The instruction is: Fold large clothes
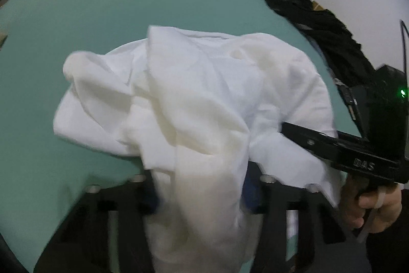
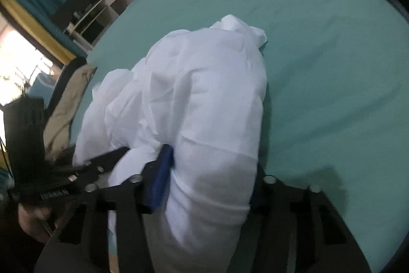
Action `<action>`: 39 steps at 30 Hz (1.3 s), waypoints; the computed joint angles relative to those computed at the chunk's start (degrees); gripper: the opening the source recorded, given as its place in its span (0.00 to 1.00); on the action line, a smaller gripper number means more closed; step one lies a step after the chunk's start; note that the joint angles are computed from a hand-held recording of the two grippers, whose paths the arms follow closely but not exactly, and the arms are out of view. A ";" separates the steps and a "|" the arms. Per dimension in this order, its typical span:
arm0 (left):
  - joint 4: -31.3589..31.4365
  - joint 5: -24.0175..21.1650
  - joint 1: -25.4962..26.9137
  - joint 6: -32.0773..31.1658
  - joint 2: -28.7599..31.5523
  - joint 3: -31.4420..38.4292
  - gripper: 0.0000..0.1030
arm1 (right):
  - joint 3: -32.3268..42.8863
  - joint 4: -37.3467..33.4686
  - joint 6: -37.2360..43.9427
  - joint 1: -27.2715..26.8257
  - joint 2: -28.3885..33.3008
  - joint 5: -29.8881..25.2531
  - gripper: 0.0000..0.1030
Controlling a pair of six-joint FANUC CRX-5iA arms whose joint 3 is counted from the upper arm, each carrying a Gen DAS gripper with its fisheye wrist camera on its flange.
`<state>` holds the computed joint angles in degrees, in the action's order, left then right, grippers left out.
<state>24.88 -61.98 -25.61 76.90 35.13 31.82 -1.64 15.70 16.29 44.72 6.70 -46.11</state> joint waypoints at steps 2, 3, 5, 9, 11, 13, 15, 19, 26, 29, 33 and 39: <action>-0.79 1.86 -0.37 -1.73 -1.08 -1.27 0.31 | 0.50 1.25 -1.03 0.40 0.30 -0.53 0.30; -0.60 2.54 -0.45 -2.40 -1.41 -1.67 0.26 | 0.83 1.81 -1.31 0.60 0.46 -0.98 0.26; 0.41 3.83 -0.19 -3.15 -2.20 -2.79 0.21 | 1.93 4.48 -1.98 1.55 1.12 -2.90 0.22; 4.63 6.22 1.76 -5.42 -5.77 -8.20 0.16 | 3.19 8.75 -2.55 2.93 1.46 -5.20 0.19; 5.55 6.95 2.00 -5.79 -6.49 -8.93 0.15 | 3.59 10.96 -2.98 3.69 1.42 -5.89 0.19; 6.07 7.62 2.66 -7.19 -8.21 -10.41 0.13 | 3.72 12.68 -3.63 4.30 1.29 -6.13 0.18; 6.85 8.24 3.01 -8.22 -9.42 -11.42 0.11 | 3.78 14.06 -3.89 4.91 1.02 -6.30 0.18; 9.29 9.53 3.78 -10.65 -11.78 -13.67 0.11 | 3.77 17.12 -5.07 6.05 0.48 -5.97 0.17; 13.56 11.39 5.15 -13.27 -14.23 -15.95 0.11 | 5.35 22.62 -5.86 7.19 0.52 -5.80 0.16; 15.09 12.20 6.08 -14.43 -15.53 -17.09 0.11 | 6.99 23.40 -6.30 7.29 1.35 -5.06 0.16; 15.51 13.59 6.74 -14.64 -16.77 -17.40 0.11 | 9.88 24.94 -6.16 7.48 3.24 -4.02 0.16; 15.20 15.33 9.92 -16.58 -19.57 -19.38 0.11 | 17.59 25.68 -2.63 6.98 9.16 -1.31 0.16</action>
